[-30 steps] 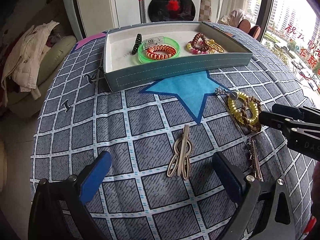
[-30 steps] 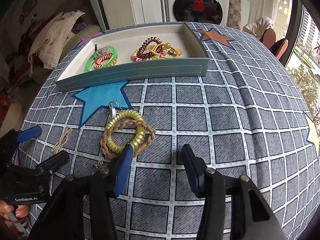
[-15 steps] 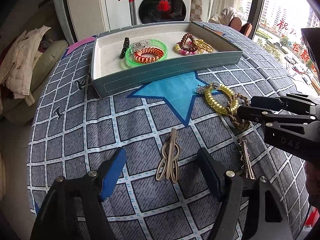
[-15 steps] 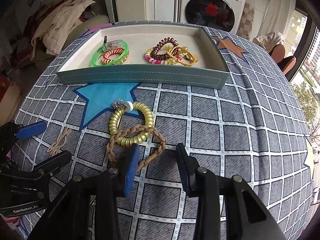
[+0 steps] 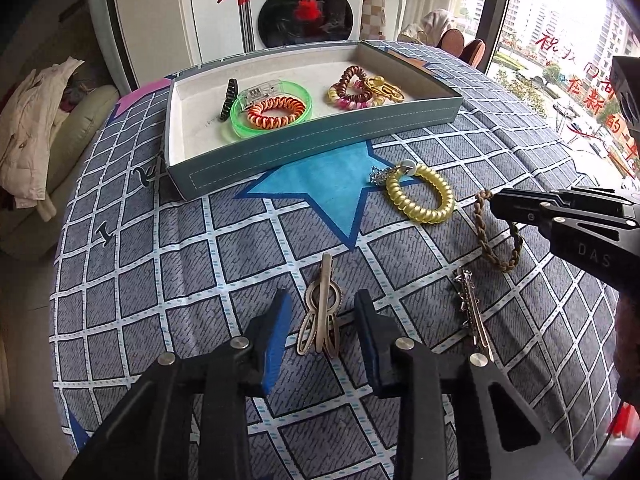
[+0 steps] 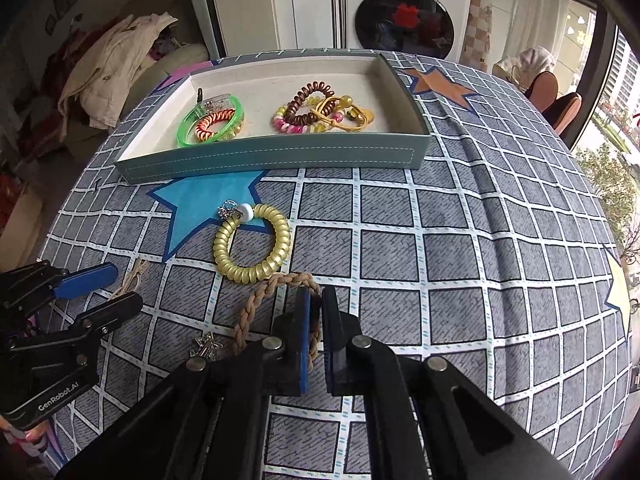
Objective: Organize jewelry
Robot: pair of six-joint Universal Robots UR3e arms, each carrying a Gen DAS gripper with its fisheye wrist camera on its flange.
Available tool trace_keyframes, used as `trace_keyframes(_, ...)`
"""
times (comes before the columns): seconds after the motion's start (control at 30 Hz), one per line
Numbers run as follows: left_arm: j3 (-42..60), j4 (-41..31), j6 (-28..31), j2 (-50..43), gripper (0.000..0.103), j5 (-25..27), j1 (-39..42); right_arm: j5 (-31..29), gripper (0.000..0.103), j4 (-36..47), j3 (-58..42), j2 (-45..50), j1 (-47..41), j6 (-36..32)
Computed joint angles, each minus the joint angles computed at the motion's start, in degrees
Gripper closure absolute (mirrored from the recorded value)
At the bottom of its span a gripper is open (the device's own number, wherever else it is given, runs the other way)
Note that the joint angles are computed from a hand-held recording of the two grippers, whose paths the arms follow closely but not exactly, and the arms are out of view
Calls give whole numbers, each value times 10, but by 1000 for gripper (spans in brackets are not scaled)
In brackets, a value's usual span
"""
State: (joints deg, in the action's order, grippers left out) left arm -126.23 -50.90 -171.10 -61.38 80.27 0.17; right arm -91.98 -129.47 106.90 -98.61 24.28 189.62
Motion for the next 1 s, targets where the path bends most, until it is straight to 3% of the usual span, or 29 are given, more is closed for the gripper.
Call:
trace_keyframes(0.07,-3,-18,13,17,69,-26,20,3,97,2,8,-19,-7,1)
trace_keyframes(0.27,-5,-64,34,54,84,-69,60,18,97,3,30,-61,-21,4)
trace_keyframes(0.5,5,-87,34,72,84,-72,63,32,97,0,44,-83,-31,7)
trace_keyframes(0.67,17,-44,-14,63,84,-12,22,42,97,4,47,-92,-38,5)
trace_keyframes(0.83,35,-75,-16,63,84,-30,36,59,97,3,54,-105,-47,9)
trace_keyframes(1.0,40,-81,-24,47,84,-17,26,68,97,7,62,-124,-53,8)
